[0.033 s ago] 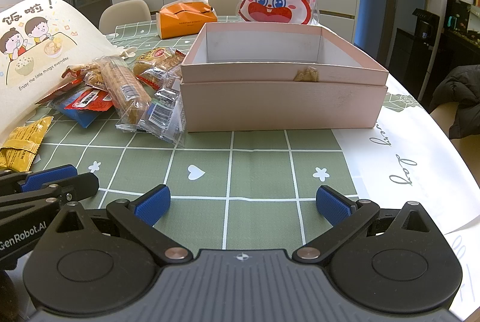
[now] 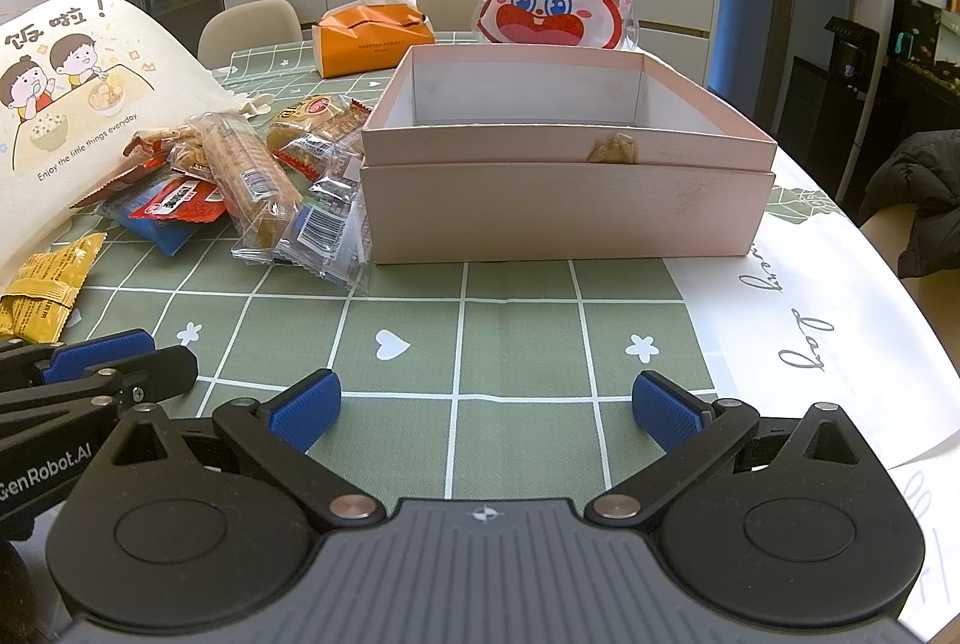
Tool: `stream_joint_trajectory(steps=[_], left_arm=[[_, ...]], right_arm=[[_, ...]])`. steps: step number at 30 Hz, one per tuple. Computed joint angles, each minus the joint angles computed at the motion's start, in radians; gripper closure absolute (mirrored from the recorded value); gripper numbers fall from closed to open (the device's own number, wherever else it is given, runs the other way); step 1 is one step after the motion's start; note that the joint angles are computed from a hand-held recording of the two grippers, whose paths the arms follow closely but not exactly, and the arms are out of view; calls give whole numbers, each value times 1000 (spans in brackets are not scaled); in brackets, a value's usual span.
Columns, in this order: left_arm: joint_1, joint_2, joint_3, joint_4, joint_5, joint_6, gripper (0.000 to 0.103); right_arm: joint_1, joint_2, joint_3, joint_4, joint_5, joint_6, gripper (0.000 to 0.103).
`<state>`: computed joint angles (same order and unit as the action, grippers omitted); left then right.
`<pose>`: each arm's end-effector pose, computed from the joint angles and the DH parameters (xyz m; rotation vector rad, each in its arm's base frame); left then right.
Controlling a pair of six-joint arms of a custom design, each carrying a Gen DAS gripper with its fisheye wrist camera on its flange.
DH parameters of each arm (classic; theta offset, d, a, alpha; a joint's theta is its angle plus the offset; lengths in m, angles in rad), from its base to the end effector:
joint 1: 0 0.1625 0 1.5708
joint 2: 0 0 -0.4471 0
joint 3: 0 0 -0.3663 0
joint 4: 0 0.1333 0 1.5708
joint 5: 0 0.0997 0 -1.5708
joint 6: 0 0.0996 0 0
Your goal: Organize snacks
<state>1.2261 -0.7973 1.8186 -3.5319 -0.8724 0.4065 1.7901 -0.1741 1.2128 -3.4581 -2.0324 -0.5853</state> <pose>-0.0251 -0.6541 0.2055 0.4294 2.2000 -1.0940 0.2519 -0.7215 -0.0598 0.6997 -2.2901 0.9559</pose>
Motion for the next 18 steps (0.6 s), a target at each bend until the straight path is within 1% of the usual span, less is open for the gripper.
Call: stream_joint_trajectory(steps=[2, 5, 6, 7, 8, 10, 12, 14, 16, 18], left_arm=[[5, -34, 0, 93, -22, -21, 75], [32, -125, -17, 341, -118, -155, 75], [40, -150, -28, 412, -136, -184, 75], [47, -171, -29, 441, -150, -172, 76], [51, -189, -20, 427, -154, -129, 76], [56, -211, -4, 345, -128, -47, 76], [71, -228, -21, 304, -100, -12, 76], [99, -233, -58, 276, -99, -5, 78], [130, -228, -107, 282, -116, -17, 78], [157, -209, -155, 291, -121, -23, 78]], right_arm=[[-3, -15, 16, 22, 6, -5, 0], [1, -48, 14, 143, -11, 16, 0], [3, -51, 17, 159, -22, 21, 0], [5, -56, 15, 186, -31, 28, 0], [7, -62, 12, 217, -40, 38, 0], [12, -71, 13, 254, -57, 54, 0], [17, -71, 10, 262, -77, 73, 0], [23, -60, 12, 231, -94, 87, 0], [26, -47, 28, 162, -98, 86, 0], [26, -45, 42, 133, -70, 61, 0]])
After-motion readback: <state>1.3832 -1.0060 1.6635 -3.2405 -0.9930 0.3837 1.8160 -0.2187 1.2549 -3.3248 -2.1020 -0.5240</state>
